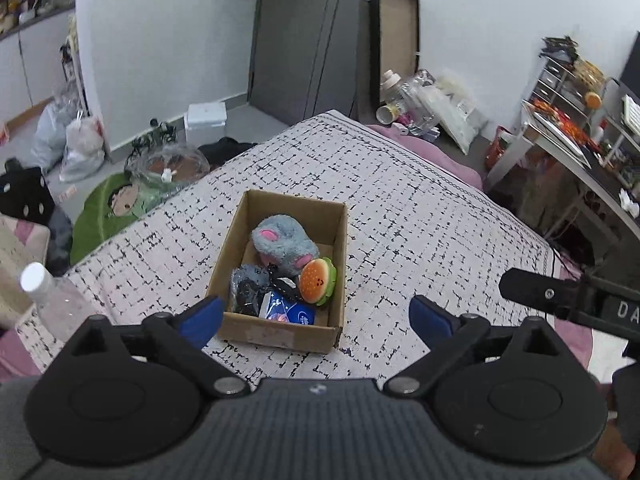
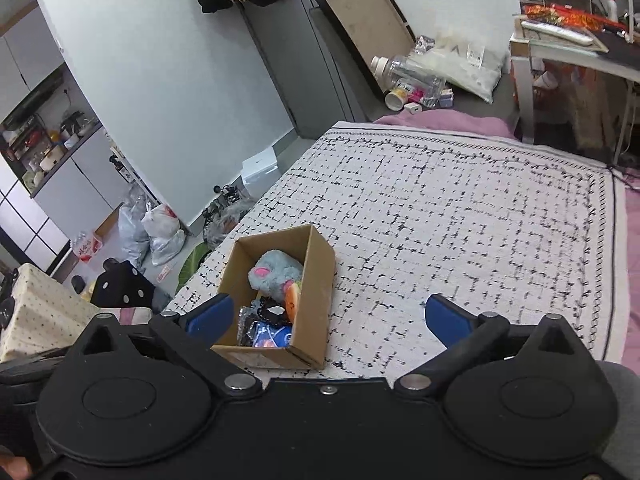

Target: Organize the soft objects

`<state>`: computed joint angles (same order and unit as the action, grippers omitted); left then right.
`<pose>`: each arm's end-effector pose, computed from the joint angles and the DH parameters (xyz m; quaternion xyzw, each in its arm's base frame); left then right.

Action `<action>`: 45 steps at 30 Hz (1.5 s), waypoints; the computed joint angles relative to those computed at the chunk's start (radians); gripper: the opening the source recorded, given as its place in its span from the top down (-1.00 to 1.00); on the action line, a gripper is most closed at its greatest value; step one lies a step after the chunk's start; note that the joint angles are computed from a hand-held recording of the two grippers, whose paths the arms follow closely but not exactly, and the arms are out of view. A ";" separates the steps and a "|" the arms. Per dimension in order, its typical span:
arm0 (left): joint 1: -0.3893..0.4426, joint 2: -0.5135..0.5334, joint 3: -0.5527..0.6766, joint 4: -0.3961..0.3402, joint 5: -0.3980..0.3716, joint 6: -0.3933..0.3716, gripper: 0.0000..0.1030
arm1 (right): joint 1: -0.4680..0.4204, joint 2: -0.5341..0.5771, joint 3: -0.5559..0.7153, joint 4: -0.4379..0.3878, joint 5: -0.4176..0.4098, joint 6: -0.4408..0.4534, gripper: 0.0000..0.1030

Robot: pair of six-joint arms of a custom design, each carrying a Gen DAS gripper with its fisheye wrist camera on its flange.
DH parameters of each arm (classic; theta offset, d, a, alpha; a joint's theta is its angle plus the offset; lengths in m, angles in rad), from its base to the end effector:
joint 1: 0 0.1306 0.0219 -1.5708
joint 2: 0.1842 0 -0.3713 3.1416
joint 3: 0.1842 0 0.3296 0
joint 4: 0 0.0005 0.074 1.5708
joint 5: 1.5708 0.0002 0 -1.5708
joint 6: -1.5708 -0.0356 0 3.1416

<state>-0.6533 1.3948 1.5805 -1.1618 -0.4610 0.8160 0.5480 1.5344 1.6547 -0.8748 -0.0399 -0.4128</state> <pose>0.3333 -0.2358 0.4749 -0.1423 0.9223 -0.0291 0.3581 0.4122 0.2527 0.4622 -0.0699 0.9150 0.1996 0.3435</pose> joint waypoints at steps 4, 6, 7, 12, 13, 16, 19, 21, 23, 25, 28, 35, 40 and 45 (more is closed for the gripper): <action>-0.040 -0.003 0.019 -0.024 -0.037 -0.011 -0.95 | 0.006 -0.027 -0.006 -0.026 0.032 0.028 -1.00; -0.058 -0.005 0.027 -0.033 -0.054 -0.013 -0.95 | 0.010 -0.041 -0.010 -0.038 0.049 0.042 -1.00; -0.066 -0.005 0.028 -0.036 -0.063 -0.012 -0.95 | 0.011 -0.050 -0.016 -0.039 0.055 0.048 -1.00; -0.105 -0.016 0.033 -0.051 -0.097 0.001 -0.95 | 0.004 -0.085 -0.039 -0.053 0.053 0.064 -1.00; -0.112 -0.018 0.034 -0.056 -0.105 0.006 -0.95 | 0.004 -0.091 -0.043 -0.056 0.051 0.067 -1.00; -0.130 -0.023 0.040 -0.072 -0.127 0.018 -0.95 | 0.004 -0.106 -0.054 -0.062 0.050 0.079 -1.00; -0.148 -0.026 0.049 -0.086 -0.151 0.023 -0.95 | 0.006 -0.122 -0.067 -0.063 0.049 0.087 -1.00; -0.159 -0.026 0.058 -0.100 -0.163 0.029 -0.95 | 0.008 -0.133 -0.072 -0.062 0.052 0.094 -1.00; -0.167 -0.025 0.065 -0.111 -0.174 0.033 -0.95 | 0.008 -0.143 -0.075 -0.065 0.055 0.096 -1.00; -0.174 -0.025 0.071 -0.117 -0.180 0.034 -0.95 | 0.007 -0.149 -0.075 -0.066 0.057 0.097 -1.00; -0.187 -0.022 0.083 -0.127 -0.195 0.038 -0.95 | 0.001 -0.159 -0.080 -0.065 0.058 0.102 -1.00; -0.203 -0.015 0.097 -0.139 -0.205 0.046 -0.95 | -0.006 -0.177 -0.094 -0.064 0.056 0.111 -1.00; -0.211 -0.009 0.109 -0.156 -0.213 0.057 -0.95 | -0.006 -0.183 -0.104 -0.060 0.054 0.111 -1.00; -0.210 -0.010 0.111 -0.161 -0.216 0.065 -0.95 | -0.007 -0.184 -0.107 -0.059 0.052 0.112 -1.00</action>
<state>-0.8636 1.3849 1.6916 -1.3230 -0.6773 0.8814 0.5408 1.3501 1.5480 -0.9336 0.0123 -0.3012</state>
